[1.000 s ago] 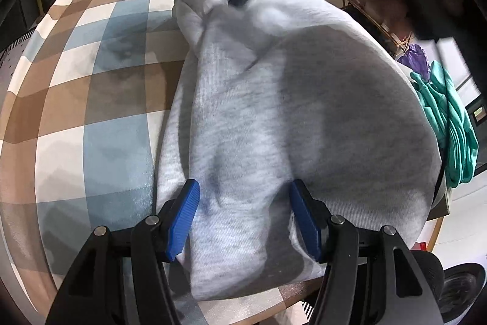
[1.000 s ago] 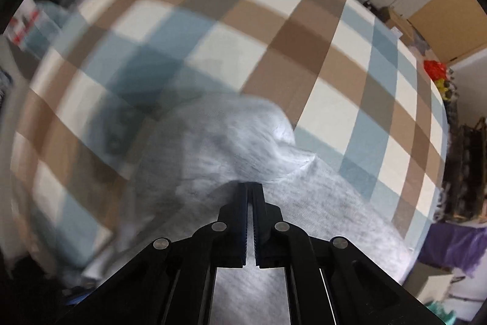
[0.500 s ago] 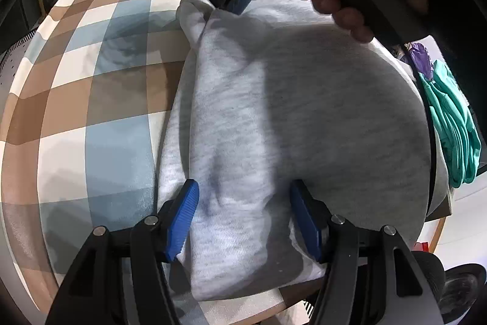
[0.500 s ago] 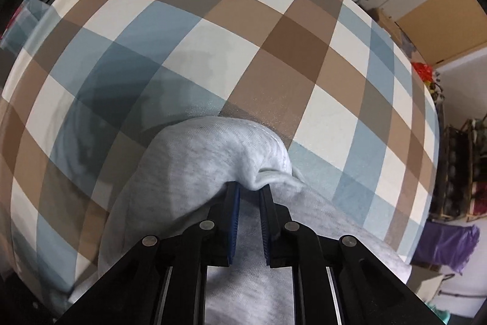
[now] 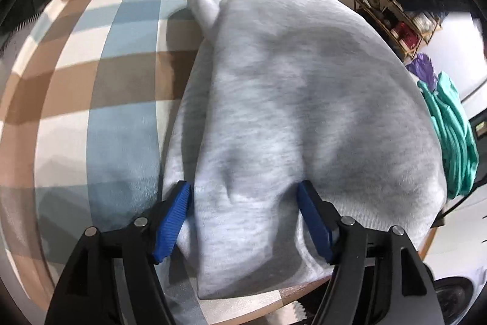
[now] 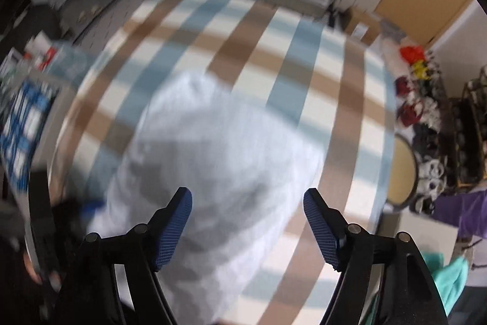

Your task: Fold large clothes

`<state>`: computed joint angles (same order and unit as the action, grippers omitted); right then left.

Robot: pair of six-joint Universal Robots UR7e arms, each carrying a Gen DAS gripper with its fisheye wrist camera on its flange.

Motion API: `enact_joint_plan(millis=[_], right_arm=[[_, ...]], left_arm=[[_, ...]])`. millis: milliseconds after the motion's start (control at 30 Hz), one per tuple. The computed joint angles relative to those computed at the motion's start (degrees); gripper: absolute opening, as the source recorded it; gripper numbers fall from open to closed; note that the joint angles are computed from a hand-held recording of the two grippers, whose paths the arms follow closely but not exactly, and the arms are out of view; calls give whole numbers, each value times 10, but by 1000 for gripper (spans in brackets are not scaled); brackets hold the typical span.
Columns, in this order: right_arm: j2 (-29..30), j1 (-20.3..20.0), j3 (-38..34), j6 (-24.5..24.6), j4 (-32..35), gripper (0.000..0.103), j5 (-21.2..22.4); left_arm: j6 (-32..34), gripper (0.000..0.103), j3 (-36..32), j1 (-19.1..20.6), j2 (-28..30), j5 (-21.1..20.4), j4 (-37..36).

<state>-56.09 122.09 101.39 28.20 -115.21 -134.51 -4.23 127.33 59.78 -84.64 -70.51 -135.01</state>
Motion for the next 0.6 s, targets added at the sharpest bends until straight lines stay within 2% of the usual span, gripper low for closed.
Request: enact_joint_plan(millis=[33, 100, 133, 167, 333, 433, 500, 533, 567, 600], right_arm=[[-4, -5, 17, -9, -5, 75, 24], [0, -23, 43, -13, -11, 66, 76], [6, -30, 55, -13, -18, 68, 87], [14, -32, 67, -25, -44, 68, 73], [23, -53, 79, -61, -97, 68, 89], [32, -43, 91, -63, -128, 68, 64], [25, -42, 92, -50, -129, 68, 67], [15, -42, 82, -44, -108, 65, 79], [3, -41, 79, -49, -102, 48, 84], [-11, -36, 79, -58, -121, 44, 77]], left_arm=[[1, 68, -1, 0, -2, -3, 2], [-1, 68, -1, 1, -2, -7, 3], [-2, 68, -1, 1, -1, -6, 4], [-2, 68, 0, -1, 0, -2, 2], [-10, 68, 0, -5, 2, 1, 2], [-13, 68, -1, -4, 0, 0, 6], [-10, 68, -5, -2, -1, -4, 9], [-9, 68, -4, -1, -2, -6, 8], [-9, 68, -4, 0, -3, -8, 8], [-9, 68, -3, 1, -4, -9, 9]])
